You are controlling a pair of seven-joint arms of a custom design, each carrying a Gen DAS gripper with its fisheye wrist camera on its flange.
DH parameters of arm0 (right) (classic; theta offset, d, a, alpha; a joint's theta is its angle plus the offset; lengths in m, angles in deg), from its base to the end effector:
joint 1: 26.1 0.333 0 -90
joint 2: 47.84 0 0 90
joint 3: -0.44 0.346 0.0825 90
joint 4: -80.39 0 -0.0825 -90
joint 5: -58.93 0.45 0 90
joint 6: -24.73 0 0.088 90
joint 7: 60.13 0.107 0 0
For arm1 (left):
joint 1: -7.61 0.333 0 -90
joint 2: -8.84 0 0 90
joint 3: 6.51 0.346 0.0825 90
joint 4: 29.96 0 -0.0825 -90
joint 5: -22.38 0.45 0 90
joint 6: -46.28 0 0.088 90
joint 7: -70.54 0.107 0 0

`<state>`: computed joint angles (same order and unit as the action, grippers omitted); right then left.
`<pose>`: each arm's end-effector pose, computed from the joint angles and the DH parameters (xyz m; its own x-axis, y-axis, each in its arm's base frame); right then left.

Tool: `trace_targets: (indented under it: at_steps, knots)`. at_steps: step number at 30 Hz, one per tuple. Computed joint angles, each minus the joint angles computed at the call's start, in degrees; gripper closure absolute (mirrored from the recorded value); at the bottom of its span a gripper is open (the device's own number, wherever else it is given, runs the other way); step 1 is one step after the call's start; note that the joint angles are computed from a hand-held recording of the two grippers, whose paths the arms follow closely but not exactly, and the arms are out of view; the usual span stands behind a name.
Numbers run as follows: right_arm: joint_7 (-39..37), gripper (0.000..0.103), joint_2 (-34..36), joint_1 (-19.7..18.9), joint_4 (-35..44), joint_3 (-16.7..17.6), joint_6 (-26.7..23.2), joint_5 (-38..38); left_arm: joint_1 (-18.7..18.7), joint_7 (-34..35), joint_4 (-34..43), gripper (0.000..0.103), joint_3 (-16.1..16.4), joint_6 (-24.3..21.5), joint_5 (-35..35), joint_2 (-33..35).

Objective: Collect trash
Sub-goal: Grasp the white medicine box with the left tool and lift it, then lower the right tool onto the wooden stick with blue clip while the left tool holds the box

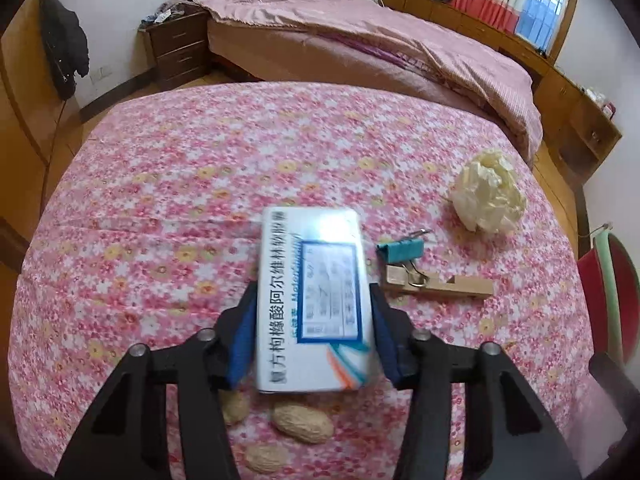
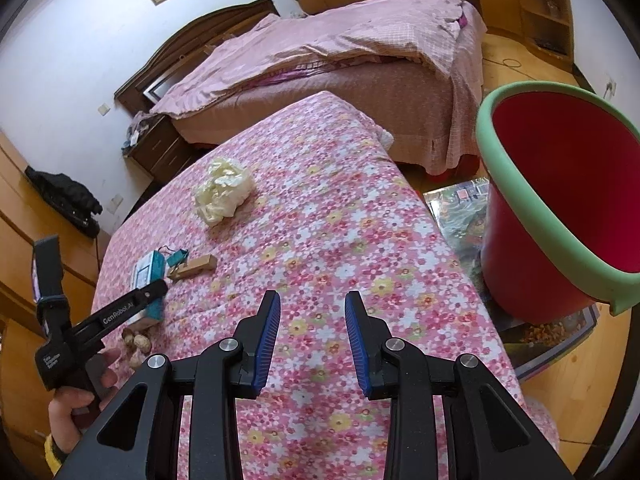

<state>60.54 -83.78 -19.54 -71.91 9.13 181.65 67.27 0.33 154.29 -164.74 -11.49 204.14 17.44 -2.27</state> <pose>0.4260 0.1134 0.5086 -0.2380 -0.8999 -0.3655 -0.7373 0.4123 -0.5351 0.5550 -0.1183 0.4680 -0.0730 -0.9906 0.1156 -0.8349 -0.0027 -0.5504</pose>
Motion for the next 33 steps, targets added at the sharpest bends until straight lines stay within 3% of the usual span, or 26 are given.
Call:
trace_targets:
  at_steps: [3,5,9,12,19,22,26,33]
  knots:
    - [0.43,0.067,0.93,-0.46,1.0,1.0,-0.33,-1.08,-3.12,8.59,-0.4,0.053,3.67,0.29,-11.66,-0.9]
    - [0.48,0.057,1.85,-0.26,1.78,1.24,-0.11,-1.53,-2.12,8.85,-0.9,0.053,3.23,1.33,-11.28,-1.72]
    - [0.32,0.053,4.31,0.62,3.79,1.62,0.63,-2.12,-2.09,11.39,-1.88,0.053,4.56,2.09,-13.3,-3.82]
    - [0.4,0.038,7.15,1.21,5.94,2.37,1.24,-3.09,-1.08,11.58,-2.19,0.053,5.22,3.01,-12.5,-4.58]
    - [2.05,0.035,14.98,2.71,11.8,4.28,2.42,-6.84,0.44,12.12,-2.74,0.053,6.96,4.42,-11.56,-4.95]
    - [4.85,0.027,18.33,3.08,14.15,4.8,3.22,-8.55,0.21,14.28,-3.05,0.053,8.06,4.97,-12.22,-4.7]
    - [13.88,0.026,21.91,0.13,17.72,8.36,1.77,-19.49,-1.11,19.07,-2.35,0.053,10.11,5.29,-17.06,-3.33]
    - [22.3,0.024,28.71,2.07,24.47,8.38,-4.72,-33.02,-1.73,27.16,-2.02,0.053,11.16,5.66,-26.54,-2.66]
